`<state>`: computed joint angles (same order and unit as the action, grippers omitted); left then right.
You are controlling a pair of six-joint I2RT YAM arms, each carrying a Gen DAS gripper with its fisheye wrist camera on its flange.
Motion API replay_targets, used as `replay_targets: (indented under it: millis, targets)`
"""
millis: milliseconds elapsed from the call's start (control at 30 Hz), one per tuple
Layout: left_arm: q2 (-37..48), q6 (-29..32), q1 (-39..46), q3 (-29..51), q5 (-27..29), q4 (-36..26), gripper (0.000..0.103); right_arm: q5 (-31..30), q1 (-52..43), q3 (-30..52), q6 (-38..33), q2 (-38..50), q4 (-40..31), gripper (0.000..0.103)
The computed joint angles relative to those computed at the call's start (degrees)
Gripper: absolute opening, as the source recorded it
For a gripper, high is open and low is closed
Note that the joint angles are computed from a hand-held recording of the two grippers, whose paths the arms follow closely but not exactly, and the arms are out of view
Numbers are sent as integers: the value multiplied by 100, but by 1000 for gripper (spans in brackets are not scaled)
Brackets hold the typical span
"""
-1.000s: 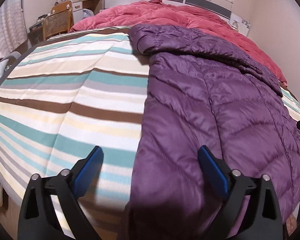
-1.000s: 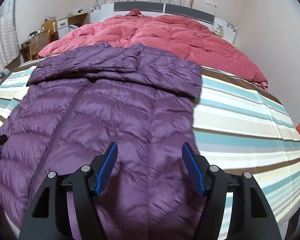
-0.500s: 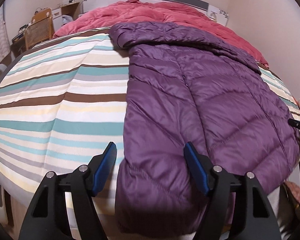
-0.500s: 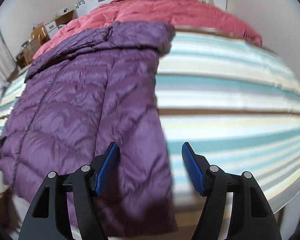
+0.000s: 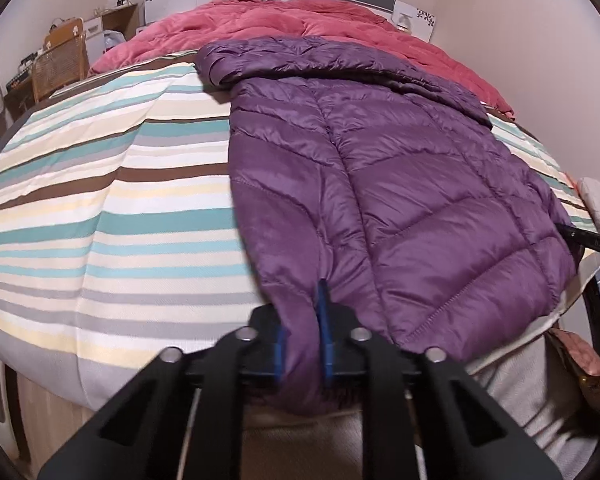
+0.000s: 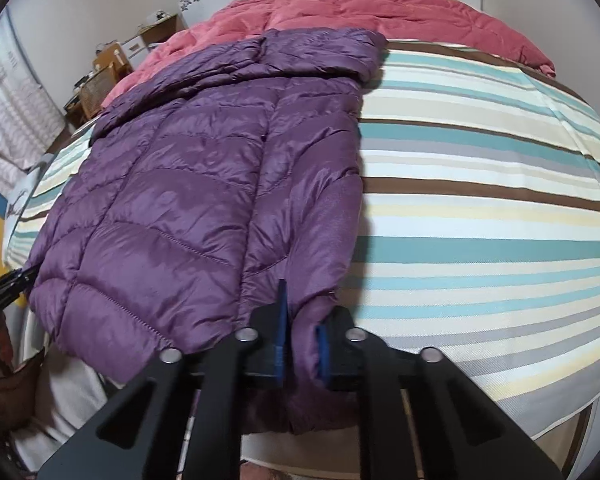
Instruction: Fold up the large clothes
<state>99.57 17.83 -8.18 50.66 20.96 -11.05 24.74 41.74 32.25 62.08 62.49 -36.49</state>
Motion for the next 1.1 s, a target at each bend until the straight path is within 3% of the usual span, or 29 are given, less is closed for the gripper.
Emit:
replay_targets:
  millis: [400, 700, 933, 1100]
  targets:
    - [-528, 518, 421, 120, 478, -1172, 6, -73, 614, 56, 332, -1058, -944, 8]
    - [-574, 588, 820, 880, 1261, -2163, 6, -160, 585, 206, 356, -2006, -1177, 8]
    - [-87, 62, 721, 1982, 1739, -2195, 6, -1057, -1060, 208, -843, -2417, -411, 6]
    - [402, -375, 440, 2949, 1717, -1970, 6, -1903, -2438, 439, -1743, -1965, 353, 6]
